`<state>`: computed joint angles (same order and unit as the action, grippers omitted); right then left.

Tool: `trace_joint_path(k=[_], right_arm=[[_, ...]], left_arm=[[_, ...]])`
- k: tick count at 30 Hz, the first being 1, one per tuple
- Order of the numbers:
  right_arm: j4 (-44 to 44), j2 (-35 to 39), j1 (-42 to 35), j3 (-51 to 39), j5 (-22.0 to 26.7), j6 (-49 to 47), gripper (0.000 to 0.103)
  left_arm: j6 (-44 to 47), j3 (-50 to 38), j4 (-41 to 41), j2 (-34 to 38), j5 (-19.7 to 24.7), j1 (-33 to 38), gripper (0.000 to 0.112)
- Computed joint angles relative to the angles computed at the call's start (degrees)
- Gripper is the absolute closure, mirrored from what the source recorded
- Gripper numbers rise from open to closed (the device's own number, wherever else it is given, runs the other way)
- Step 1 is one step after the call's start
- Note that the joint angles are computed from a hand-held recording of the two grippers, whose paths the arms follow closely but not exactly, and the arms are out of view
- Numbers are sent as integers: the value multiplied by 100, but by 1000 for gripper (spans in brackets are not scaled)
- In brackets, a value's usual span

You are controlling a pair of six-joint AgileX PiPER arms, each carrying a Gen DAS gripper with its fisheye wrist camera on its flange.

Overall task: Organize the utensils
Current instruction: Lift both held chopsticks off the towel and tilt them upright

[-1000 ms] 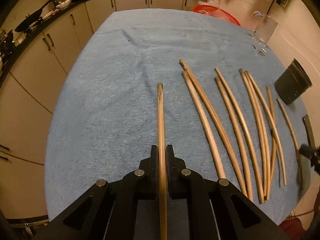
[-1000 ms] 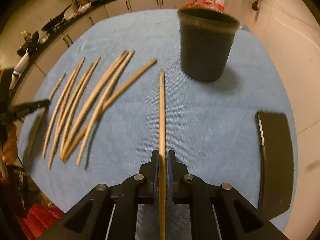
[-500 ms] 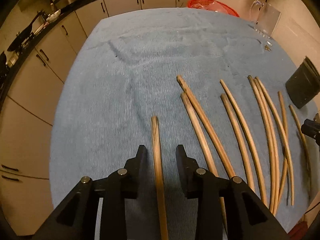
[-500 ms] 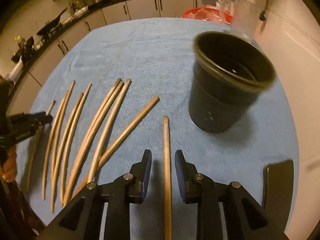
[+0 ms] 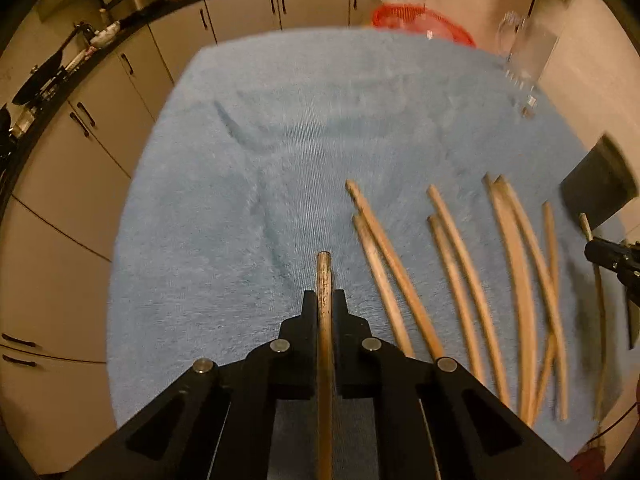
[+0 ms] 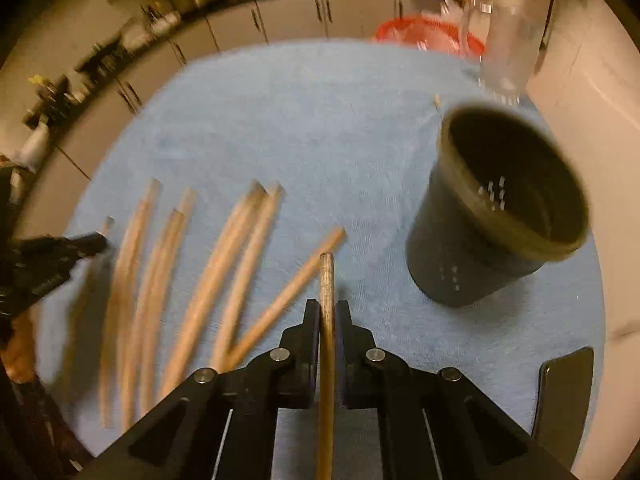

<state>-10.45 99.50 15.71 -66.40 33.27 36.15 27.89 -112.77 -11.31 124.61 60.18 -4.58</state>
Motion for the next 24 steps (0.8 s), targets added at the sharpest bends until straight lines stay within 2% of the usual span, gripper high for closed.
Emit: trace_joint_path(k=[5,8,15,24], right_arm=[[-429,-758,169,237,-259,486,95],[-1144,-1358,378,462,-277,1160,95],[-2777,-2128,1008,720,5,2707,95],[-3009,-2658,1097,985,81,3009,95]], left_arm=[[274,664,-574,-869,-326,230,105],[611,1064,-1023,-1415,-527,382,105],[838,1348,-1395,-2079,-615,471,105],[1057,1727,-1518,-2525,-754,514,105]])
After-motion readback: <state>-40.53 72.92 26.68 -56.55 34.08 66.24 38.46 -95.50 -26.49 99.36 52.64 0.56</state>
